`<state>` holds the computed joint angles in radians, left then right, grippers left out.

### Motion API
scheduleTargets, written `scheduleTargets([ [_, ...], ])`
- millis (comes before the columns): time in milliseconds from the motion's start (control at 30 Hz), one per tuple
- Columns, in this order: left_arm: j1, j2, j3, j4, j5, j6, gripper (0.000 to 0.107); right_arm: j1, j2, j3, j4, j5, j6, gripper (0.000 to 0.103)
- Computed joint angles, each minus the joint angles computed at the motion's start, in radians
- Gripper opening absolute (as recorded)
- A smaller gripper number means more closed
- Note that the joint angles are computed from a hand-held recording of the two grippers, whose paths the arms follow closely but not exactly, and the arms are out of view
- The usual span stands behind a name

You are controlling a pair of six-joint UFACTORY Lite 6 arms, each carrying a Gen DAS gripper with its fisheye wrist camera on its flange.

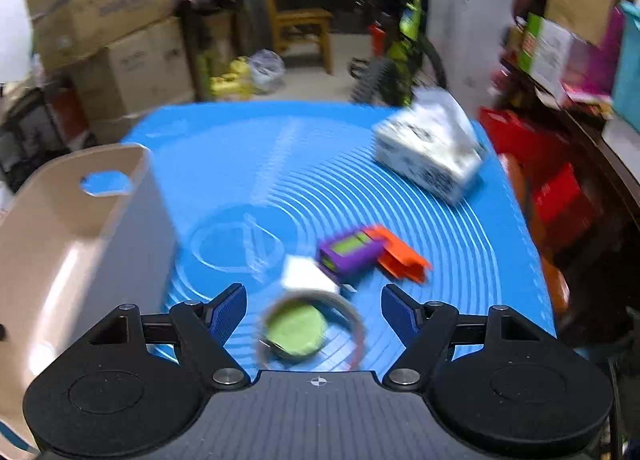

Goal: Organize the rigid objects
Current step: 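Grasp the clear tape roll by its edge with the right gripper and lift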

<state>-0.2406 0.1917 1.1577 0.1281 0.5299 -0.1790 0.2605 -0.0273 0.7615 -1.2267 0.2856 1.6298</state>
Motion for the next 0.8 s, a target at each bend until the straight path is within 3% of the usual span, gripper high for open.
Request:
scheduleTargets([
  [233, 0.000, 0.000, 0.000, 0.000, 0.000, -0.001, 0.006, -0.001, 0.018, -0.074, -0.197, -0.069, 0.166, 0.070],
  [500, -0.001, 0.000, 0.000, 0.001, -0.001, -0.002, 0.006, 0.058, 0.151, 0.031, -0.088, -0.104, 0.036, 0.060],
  [633, -0.001, 0.001, 0.000, 0.002, -0.001, -0.003, 0.006, 0.061, 0.227, 0.078, -0.033, -0.118, -0.015, 0.045],
  [667, -0.001, 0.001, 0.000, 0.002, -0.001, -0.003, 0.006, 0.064, 0.242, 0.088, -0.045, -0.117, -0.002, 0.037],
  [800, -0.002, 0.001, -0.001, 0.002, -0.001, -0.005, 0.006, 0.085, 0.239, 0.083, -0.204, -0.103, 0.143, 0.026],
])
